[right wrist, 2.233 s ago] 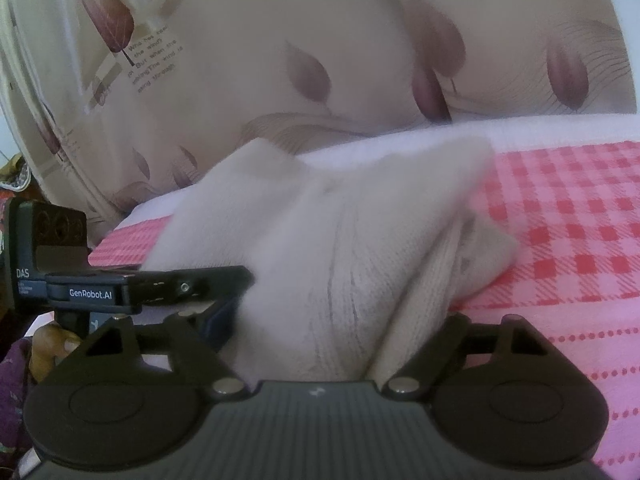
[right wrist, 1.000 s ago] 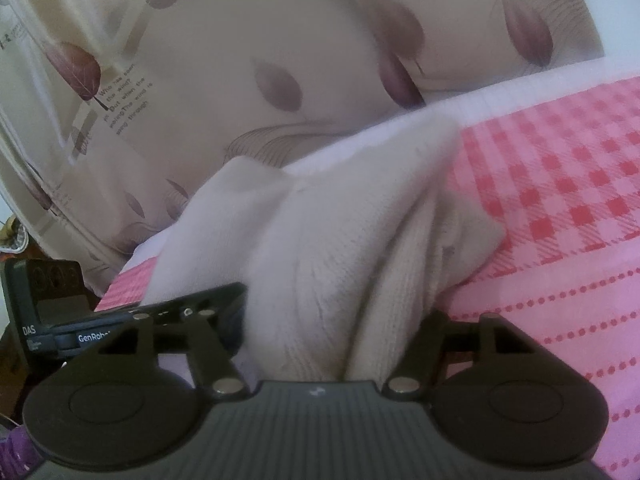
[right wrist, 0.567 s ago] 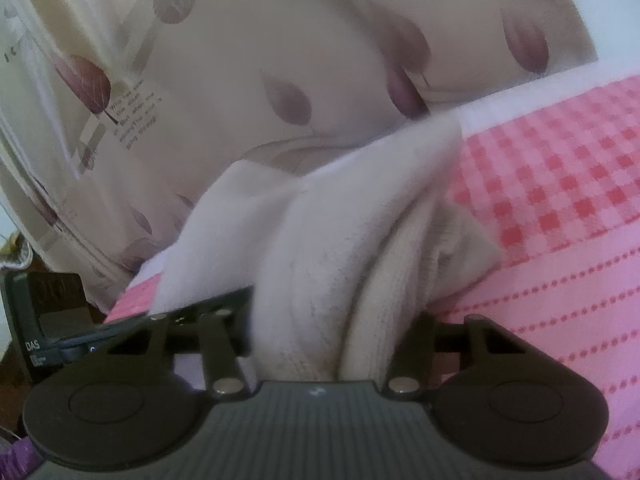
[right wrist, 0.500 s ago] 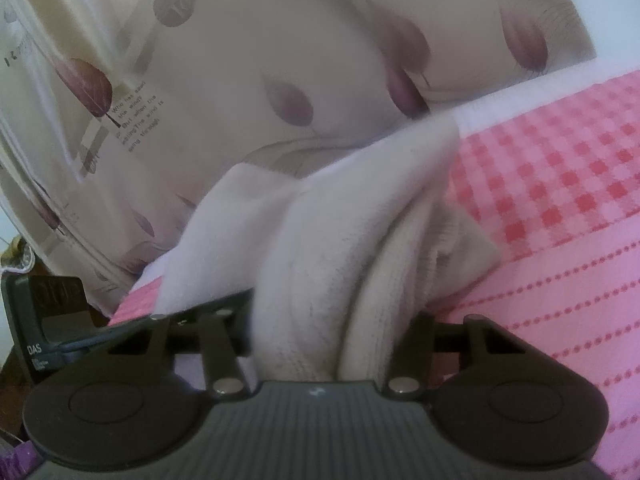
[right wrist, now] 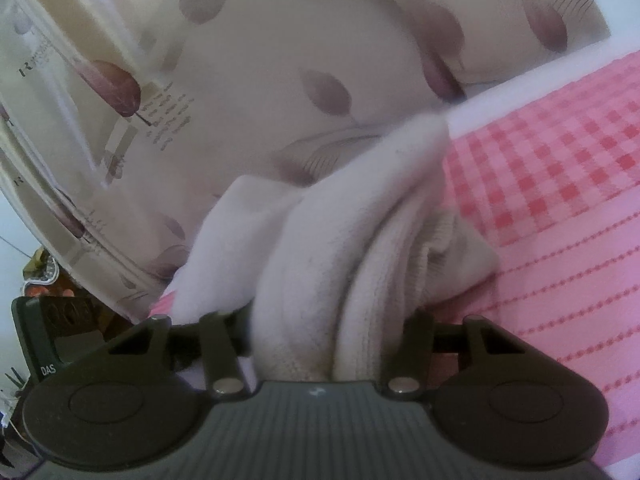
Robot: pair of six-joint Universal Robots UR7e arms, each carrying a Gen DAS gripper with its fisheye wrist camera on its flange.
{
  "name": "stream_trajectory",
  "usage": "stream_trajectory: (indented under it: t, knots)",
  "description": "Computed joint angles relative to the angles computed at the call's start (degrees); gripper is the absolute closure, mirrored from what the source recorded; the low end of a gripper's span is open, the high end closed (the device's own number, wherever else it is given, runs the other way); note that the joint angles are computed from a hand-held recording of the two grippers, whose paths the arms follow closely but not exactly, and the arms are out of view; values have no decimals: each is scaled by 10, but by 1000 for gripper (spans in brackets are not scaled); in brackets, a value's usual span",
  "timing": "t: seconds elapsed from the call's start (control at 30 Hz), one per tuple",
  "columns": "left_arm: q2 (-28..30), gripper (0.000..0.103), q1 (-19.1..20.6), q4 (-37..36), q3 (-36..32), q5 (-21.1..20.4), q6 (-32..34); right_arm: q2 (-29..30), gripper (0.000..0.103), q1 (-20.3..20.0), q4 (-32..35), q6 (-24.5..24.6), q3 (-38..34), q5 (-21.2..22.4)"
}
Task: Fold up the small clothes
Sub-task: 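Hold the sweater bundle clamped between both closed grippers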
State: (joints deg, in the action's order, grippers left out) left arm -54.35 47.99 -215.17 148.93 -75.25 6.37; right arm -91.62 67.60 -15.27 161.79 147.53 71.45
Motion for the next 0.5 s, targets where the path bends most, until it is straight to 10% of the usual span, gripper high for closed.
stream_trajectory:
  t: [0.5]
  knots:
    - [-118,48,-33,26,78,48,-23,41,51,124,-57,78,7,58]
